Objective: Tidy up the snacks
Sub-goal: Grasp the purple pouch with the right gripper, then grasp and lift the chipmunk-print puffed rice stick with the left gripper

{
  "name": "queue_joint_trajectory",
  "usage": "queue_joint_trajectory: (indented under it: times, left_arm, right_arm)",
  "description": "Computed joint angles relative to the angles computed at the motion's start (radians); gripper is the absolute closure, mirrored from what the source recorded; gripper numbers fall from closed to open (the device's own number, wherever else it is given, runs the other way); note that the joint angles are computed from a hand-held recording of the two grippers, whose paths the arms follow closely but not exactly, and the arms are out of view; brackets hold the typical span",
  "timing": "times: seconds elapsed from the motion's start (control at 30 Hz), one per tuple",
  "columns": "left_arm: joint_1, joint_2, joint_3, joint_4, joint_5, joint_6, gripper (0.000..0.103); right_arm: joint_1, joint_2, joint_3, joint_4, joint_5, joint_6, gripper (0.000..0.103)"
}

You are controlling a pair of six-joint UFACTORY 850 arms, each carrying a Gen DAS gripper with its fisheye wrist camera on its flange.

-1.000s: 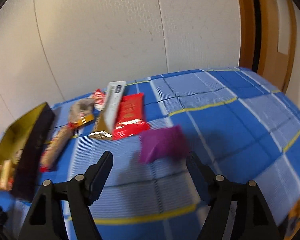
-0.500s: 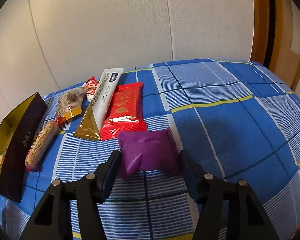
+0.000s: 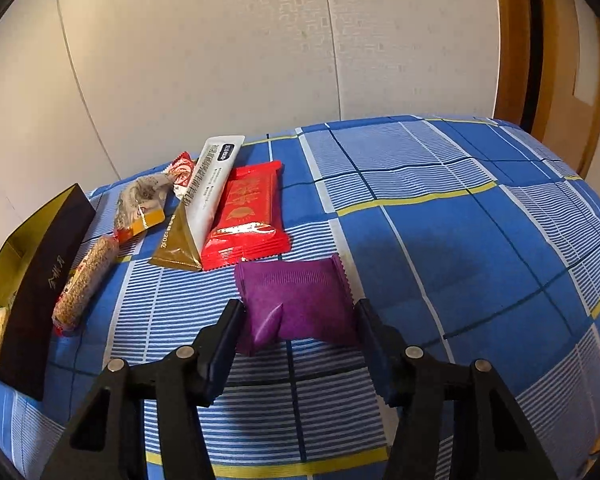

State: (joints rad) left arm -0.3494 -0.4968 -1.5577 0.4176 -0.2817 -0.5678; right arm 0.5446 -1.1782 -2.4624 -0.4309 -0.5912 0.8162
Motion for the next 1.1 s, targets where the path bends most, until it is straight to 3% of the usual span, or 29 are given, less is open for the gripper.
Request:
queue_joint_trajectory:
  times: [0.23, 0.53, 0.67, 0.73, 1.1]
  left_arm:
    - [0.007, -0.288, -0.411, -0.093, -0.302, 0.144, 0.053]
    - [0.016, -0.543, -0.777, -0.105, -0.552, 0.180, 0.053]
    - [0.021, -0.540, -0.759, -0.130, -0.523, 0.195, 0.057]
    - [0.028, -0.521, -0.727, -0.194, -0.491, 0.250, 0.073]
    - [0.016, -0.342, -0.418, -0.324, -0.301, 0.304, 0.074]
  right_arm:
    - [0.000, 0.000, 0.005, -0.006, 0.007, 0.009, 0.045]
    - [-0.002, 0.012, 0.026, 0.001, 0.026, 0.011, 0.044]
    - [-0.002, 0.013, 0.027, -0.001, 0.025, 0.013, 0.044]
    - [-0.002, 0.013, 0.028, 0.000, 0.026, 0.013, 0.044]
    - [-0.001, 0.019, 0.040, -0.006, 0.034, 0.028, 0.044]
